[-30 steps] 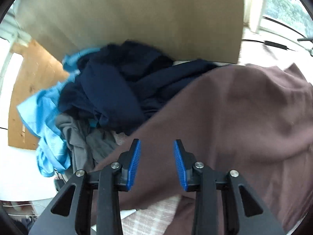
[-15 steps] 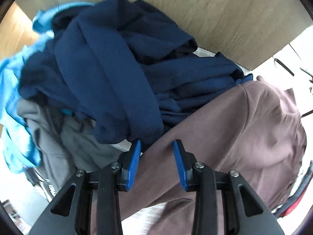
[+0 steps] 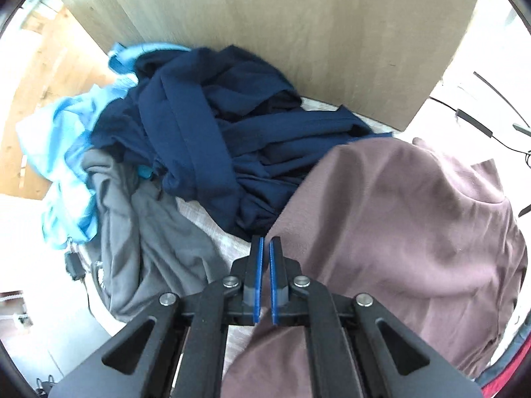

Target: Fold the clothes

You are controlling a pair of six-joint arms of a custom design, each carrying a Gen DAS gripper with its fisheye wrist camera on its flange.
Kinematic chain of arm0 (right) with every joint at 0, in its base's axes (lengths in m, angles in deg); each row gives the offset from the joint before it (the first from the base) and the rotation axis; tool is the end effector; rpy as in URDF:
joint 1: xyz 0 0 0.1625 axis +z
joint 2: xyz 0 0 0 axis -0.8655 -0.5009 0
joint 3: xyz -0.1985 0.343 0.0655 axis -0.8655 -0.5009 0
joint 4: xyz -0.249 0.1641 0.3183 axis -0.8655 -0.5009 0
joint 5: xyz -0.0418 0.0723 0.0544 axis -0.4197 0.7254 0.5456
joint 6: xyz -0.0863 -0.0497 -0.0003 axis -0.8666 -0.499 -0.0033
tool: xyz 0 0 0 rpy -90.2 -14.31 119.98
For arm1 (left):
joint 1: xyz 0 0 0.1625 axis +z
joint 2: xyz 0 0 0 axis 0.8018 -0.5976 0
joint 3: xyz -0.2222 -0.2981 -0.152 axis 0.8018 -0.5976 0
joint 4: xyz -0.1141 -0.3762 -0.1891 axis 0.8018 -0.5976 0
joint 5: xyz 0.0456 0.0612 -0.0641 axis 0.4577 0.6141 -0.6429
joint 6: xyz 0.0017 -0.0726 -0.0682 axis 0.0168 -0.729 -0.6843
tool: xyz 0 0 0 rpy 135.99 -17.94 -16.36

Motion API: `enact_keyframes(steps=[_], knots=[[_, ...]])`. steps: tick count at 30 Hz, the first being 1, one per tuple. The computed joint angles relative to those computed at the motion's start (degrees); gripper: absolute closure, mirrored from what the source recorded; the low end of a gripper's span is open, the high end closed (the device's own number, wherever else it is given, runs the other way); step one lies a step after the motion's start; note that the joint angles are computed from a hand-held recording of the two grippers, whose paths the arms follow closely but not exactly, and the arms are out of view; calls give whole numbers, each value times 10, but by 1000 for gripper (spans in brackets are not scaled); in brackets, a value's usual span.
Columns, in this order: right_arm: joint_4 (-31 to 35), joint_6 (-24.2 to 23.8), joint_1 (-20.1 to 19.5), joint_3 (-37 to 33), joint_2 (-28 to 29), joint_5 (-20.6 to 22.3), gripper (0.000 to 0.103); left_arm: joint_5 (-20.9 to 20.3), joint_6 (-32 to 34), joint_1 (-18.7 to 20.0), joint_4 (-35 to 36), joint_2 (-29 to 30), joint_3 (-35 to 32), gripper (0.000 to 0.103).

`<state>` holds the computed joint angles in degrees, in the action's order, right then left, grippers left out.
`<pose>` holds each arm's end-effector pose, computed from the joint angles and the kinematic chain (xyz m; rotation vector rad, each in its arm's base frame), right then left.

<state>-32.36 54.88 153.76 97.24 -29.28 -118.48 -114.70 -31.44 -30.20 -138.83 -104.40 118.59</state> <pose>0.1389 -0.7970 0.1940 0.4781 -2.6017 -0.1324 -0.3303 -0.3534 0.1850 0.8010 2.3466 -0.4606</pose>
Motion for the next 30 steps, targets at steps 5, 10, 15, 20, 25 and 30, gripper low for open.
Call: enact_keyframes(steps=[5,10,15,20,25,30], knots=[[8,-33,-28,-4,-11,66,99,-7,-90,-50,24,120,-46,99],[2,-78,-60,16,-27,85,99,-62,-130,-70,-42,249,-87,98],[-19,-125,-79,50,-35,-64,92,-150,-168,-69,-95,335,-108,90],[-74,-199,-86,119,-110,-28,92,-162,-284,-93,-110,288,-50,86],[-51,-266,-54,170,-150,26,75,-147,-362,-71,-215,278,4,86],[-127,-313,-20,256,-150,12,71,-146,-347,-46,-267,327,-10,81]])
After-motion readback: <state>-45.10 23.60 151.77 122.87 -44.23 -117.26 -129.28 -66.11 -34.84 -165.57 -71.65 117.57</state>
